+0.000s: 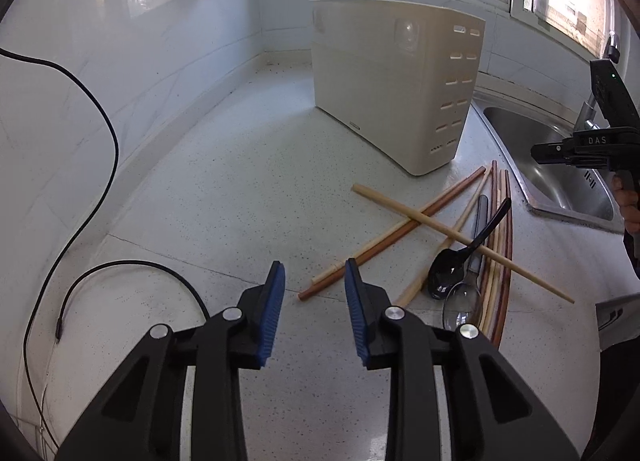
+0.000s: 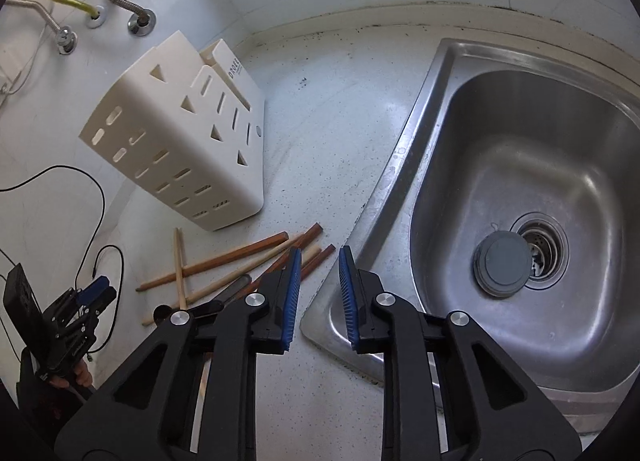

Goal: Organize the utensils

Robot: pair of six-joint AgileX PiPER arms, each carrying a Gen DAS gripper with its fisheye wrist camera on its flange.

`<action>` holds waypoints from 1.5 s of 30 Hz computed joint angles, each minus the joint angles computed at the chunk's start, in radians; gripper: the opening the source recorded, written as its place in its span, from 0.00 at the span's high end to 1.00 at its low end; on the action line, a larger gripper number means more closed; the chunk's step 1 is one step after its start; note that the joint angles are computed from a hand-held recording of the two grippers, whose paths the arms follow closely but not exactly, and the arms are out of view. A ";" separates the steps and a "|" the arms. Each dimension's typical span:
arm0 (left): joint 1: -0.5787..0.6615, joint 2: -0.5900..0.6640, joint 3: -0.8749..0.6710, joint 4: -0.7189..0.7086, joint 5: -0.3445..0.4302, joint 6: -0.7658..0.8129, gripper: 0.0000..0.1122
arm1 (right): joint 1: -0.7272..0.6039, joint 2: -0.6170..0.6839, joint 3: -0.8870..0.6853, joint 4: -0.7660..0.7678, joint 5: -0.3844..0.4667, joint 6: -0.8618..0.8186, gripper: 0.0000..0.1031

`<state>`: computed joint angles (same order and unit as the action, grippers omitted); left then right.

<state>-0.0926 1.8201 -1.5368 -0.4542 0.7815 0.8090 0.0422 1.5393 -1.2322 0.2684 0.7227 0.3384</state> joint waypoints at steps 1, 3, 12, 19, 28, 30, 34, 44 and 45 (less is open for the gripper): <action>0.002 0.014 -0.018 0.001 0.014 0.013 0.73 | -0.005 0.020 -0.015 0.020 0.006 -0.006 0.82; 0.009 0.037 -0.042 -0.003 0.033 0.037 0.73 | -0.012 0.048 -0.029 0.052 -0.001 -0.016 0.82; 0.029 0.065 -0.062 -0.043 0.068 0.206 0.73 | -0.046 0.165 -0.128 0.131 0.036 0.013 0.81; 0.039 0.124 -0.160 -0.037 0.163 0.273 0.73 | 0.025 0.237 -0.230 -0.044 0.099 0.221 0.81; 0.040 0.190 -0.228 0.000 0.223 0.287 0.73 | 0.098 0.256 -0.276 -0.201 0.134 0.378 0.81; 0.045 0.204 -0.242 0.003 0.247 0.302 0.73 | 0.107 0.260 -0.284 -0.225 0.142 0.403 0.81; 0.054 0.229 -0.285 -0.005 0.289 0.304 0.74 | 0.115 0.259 -0.284 -0.235 0.142 0.423 0.81; 0.066 0.256 -0.335 -0.029 0.368 0.346 0.87 | 0.122 0.256 -0.276 -0.227 0.130 0.396 0.81; 0.065 0.254 -0.332 -0.027 0.363 0.353 0.87 | 0.125 0.261 -0.288 -0.234 0.141 0.408 0.81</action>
<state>-0.0281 2.0737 -1.8693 -0.4807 1.1446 1.1623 0.1672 1.8002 -1.5198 0.0347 0.8640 0.7468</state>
